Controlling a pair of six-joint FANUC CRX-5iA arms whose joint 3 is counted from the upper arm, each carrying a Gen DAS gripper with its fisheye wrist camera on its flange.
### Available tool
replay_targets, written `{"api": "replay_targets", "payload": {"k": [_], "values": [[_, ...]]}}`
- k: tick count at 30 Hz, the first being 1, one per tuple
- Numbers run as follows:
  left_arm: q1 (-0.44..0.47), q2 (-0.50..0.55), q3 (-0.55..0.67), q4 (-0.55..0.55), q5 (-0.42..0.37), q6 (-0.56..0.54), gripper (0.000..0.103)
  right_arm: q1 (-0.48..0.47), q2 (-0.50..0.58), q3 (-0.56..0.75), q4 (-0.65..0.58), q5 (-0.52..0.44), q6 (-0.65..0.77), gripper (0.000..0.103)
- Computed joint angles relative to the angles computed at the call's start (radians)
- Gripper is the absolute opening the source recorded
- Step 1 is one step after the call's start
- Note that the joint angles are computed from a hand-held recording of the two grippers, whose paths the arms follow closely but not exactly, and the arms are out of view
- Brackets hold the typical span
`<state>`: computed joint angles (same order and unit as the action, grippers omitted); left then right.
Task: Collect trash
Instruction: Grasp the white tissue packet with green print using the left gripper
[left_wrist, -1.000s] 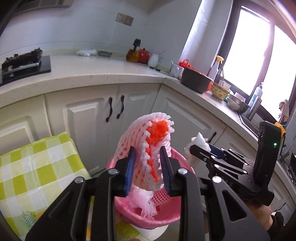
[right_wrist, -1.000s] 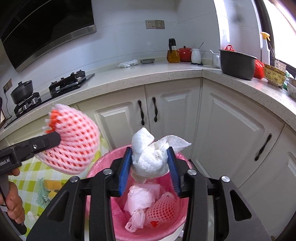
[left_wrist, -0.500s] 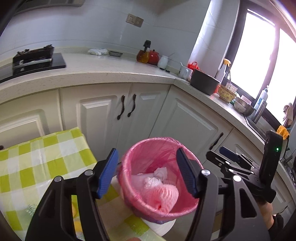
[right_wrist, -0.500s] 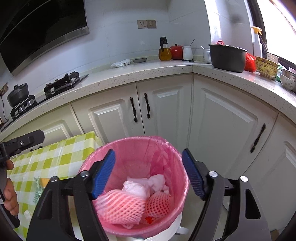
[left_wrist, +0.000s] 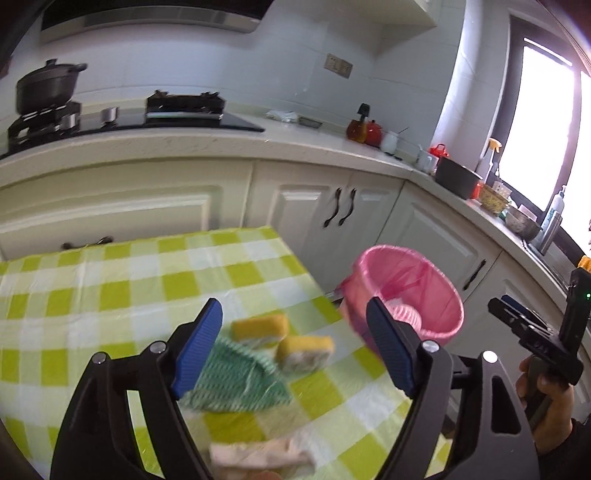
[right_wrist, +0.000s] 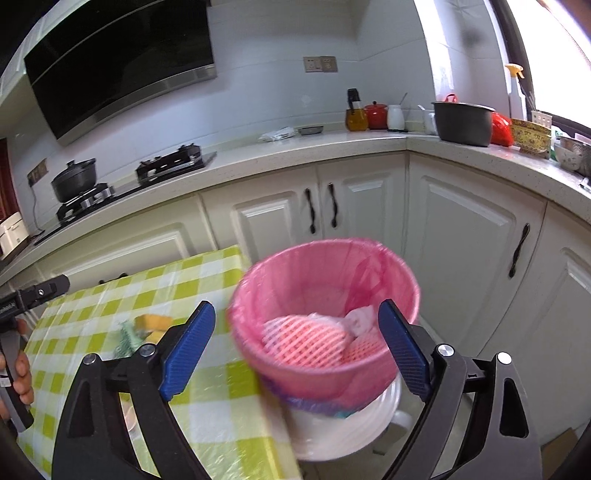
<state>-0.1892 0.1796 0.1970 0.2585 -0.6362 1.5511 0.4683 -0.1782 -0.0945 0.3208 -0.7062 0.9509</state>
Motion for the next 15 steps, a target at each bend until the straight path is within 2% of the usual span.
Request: {"api": "replay_targets", "payload": {"k": [2, 5, 7, 8, 12, 15], "values": [[0.008, -0.038, -0.050, -0.027, 0.000, 0.010, 0.078, 0.029, -0.028, -0.027, -0.022, 0.001, 0.003, 0.085], [0.029, -0.098, -0.155, 0.009, 0.010, -0.004, 0.080, 0.062, -0.045, -0.046, -0.043, -0.020, 0.003, 0.085], [0.034, -0.125, -0.206, 0.015, 0.007, -0.002, 0.086, 0.090, -0.057, -0.066, -0.046, -0.034, 0.001, 0.085], [0.035, -0.132, -0.221, 0.019, 0.007, -0.004, 0.092, 0.101, -0.059, -0.071, -0.049, -0.043, 0.004, 0.085], [0.026, -0.146, -0.263, 0.023, -0.008, -0.003, 0.098, 0.129, -0.064, -0.090, -0.037, -0.054, -0.016, 0.085], [0.008, -0.135, -0.254, -0.006, -0.032, 0.014, 0.098, 0.143, -0.065, -0.098, -0.027, -0.067, -0.027, 0.085]]}}
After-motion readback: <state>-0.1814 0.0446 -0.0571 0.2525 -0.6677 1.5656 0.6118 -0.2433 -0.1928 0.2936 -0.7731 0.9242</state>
